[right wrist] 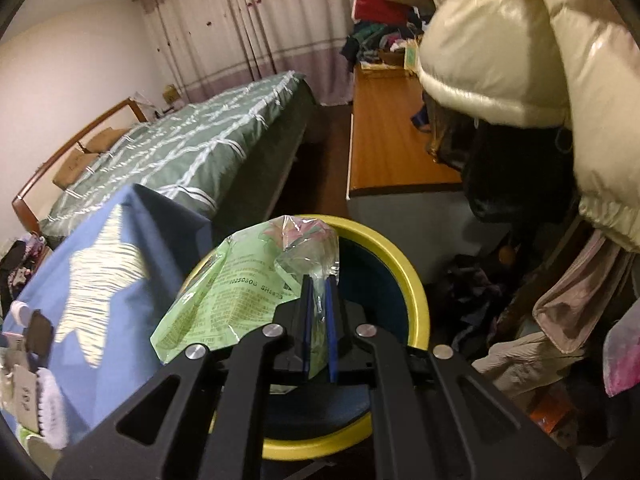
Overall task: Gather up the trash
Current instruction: 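Drop the green bag into the bin with the right tool while the left grasps the white bowl, then carry the white bowl to the bin and release it with the left tool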
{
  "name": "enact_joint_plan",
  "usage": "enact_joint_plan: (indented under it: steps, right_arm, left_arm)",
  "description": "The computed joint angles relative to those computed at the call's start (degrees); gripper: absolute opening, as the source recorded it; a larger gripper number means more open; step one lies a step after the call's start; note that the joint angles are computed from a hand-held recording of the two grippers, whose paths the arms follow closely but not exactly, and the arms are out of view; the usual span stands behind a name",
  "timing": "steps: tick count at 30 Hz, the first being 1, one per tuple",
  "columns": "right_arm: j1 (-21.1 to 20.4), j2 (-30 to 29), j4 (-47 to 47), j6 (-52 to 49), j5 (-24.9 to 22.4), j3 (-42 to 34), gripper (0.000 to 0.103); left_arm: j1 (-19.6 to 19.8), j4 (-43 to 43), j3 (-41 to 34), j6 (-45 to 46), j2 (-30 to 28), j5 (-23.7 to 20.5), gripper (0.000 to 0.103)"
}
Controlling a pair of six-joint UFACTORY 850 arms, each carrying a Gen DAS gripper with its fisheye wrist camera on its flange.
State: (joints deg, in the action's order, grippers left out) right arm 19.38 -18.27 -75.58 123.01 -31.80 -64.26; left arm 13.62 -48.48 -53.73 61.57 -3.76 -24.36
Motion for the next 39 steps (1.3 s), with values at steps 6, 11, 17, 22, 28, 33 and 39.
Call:
enact_joint_plan:
  steps: [6, 11, 17, 22, 28, 33, 39]
  right_arm:
    - [-0.8, -2.4, 3.2, -4.0, -0.2, -1.6, 0.027]
    - [-0.2, -2.0, 1.1, -1.7, -0.8, -0.9, 0.031]
    - [-0.1, -1.8, 1.5, -2.3, -0.4, -0.8, 0.032]
    - [0.1, -1.6, 0.8, -1.8, 0.4, -0.7, 0.032]
    - [0.4, -1.5, 0.3, -1.4, 0.8, -0.9, 0.032]
    - [0.6, -1.3, 0.2, -1.4, 1.0, -0.8, 0.033]
    - [0.6, -1.4, 0.0, -1.0, 1.2, -0.9, 0.034]
  left_arm:
    - [-0.3, 0.6, -1.9, -2.2, -2.4, 0.4, 0.099]
    - [0.4, -3.5, -3.0, 0.7, -3.7, 0.4, 0.099]
    - [0.9, -14.3, -3.0, 10.2, -3.7, 0.7, 0.099]
    - [2.3, -20.9, -3.3, 15.1, -3.1, 1.1, 0.099]
    - [3.4, -13.5, -6.9, 7.6, -6.3, -6.1, 0.099]
    - [3.4, -12.8, -8.6, 5.7, -8.8, -9.9, 0.099]
    - [3.9, -14.7, -11.0, 3.3, -11.3, -12.8, 0.099]
